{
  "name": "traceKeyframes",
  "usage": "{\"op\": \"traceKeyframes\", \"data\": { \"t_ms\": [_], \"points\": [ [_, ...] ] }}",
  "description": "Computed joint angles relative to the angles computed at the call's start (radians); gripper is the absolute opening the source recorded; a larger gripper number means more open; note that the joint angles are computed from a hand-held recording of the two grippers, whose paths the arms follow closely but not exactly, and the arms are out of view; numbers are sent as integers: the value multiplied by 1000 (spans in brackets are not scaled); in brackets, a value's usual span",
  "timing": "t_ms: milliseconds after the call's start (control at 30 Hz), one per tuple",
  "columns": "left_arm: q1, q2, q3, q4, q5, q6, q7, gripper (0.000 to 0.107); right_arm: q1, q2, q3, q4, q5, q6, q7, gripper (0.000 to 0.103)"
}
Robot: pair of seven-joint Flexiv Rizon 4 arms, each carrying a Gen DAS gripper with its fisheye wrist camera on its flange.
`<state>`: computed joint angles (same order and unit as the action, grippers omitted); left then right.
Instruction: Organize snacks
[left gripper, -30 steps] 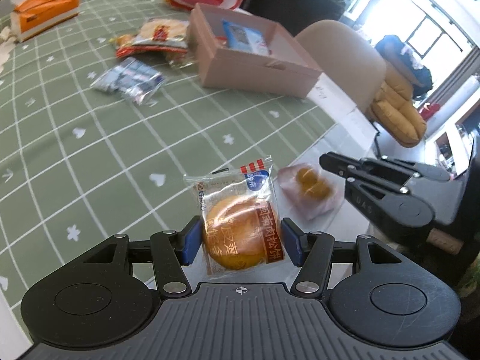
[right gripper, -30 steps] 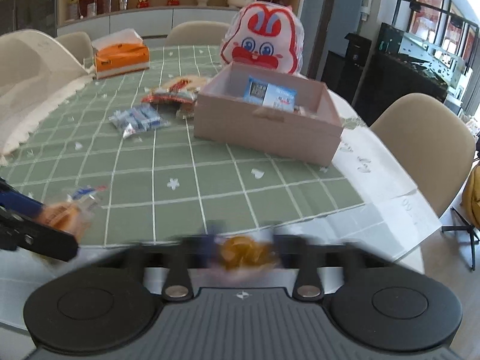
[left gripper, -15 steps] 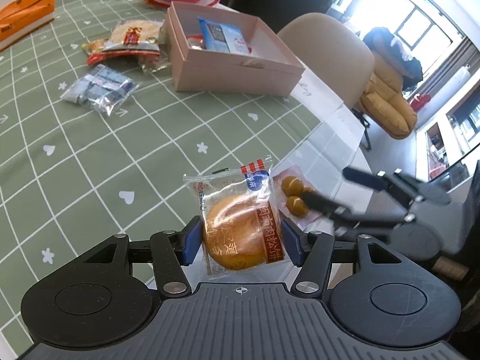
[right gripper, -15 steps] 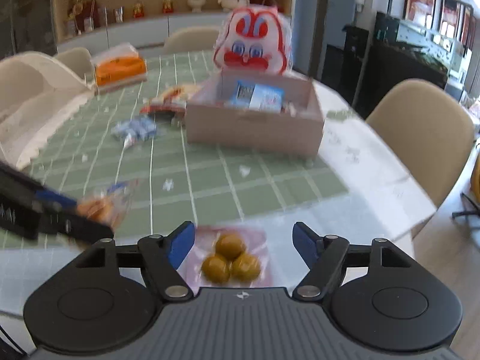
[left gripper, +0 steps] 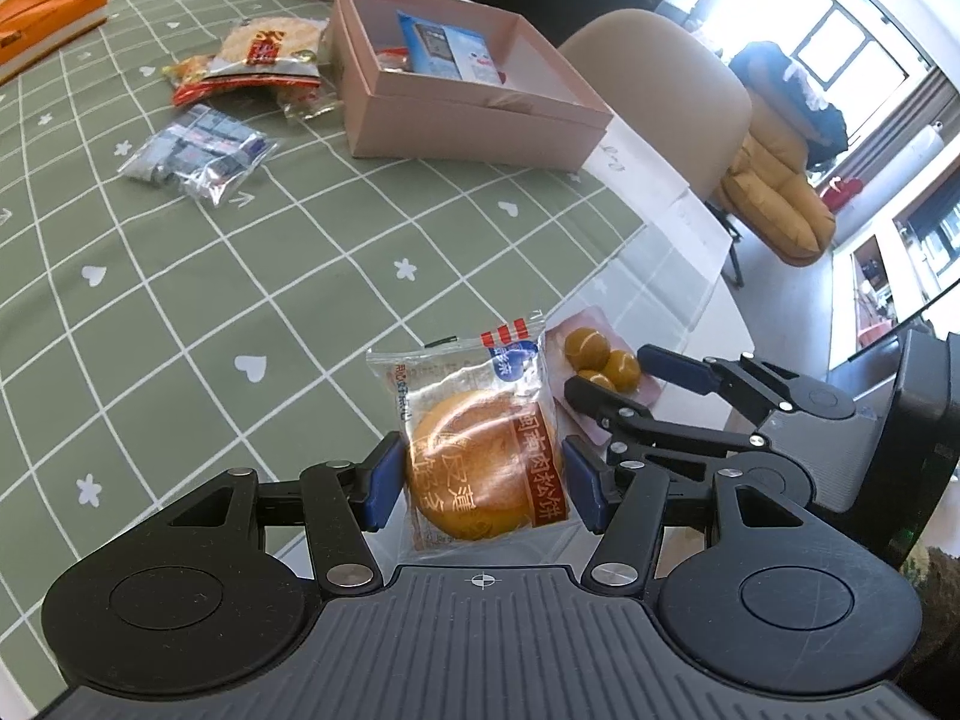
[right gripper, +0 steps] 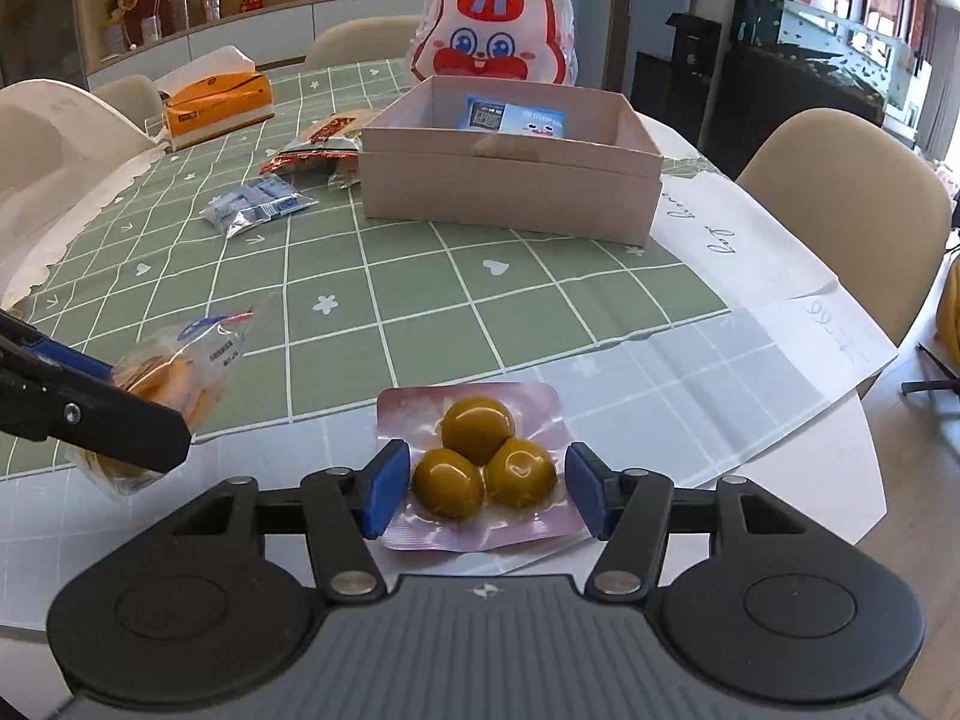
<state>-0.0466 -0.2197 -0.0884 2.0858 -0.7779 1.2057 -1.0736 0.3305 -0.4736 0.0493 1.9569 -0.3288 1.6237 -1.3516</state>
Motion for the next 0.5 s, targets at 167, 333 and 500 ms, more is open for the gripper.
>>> {"op": "traceKeyframes", "data": {
  "t_ms": [167, 333, 500],
  "points": [
    [-1, -1, -1, -1, 3, -4, 0, 62, 42, 22, -48, 17, -34, -16, -1, 51],
    [-2, -3, -2, -3, 5, -6, -4, 62, 54, 48, -67, 39, -44, 13, 3, 50],
    [-4, -7, -8, -6, -3, -3, -2, 62, -10, 74, -2, 14, -33, -10, -24, 3]
  ]
}}
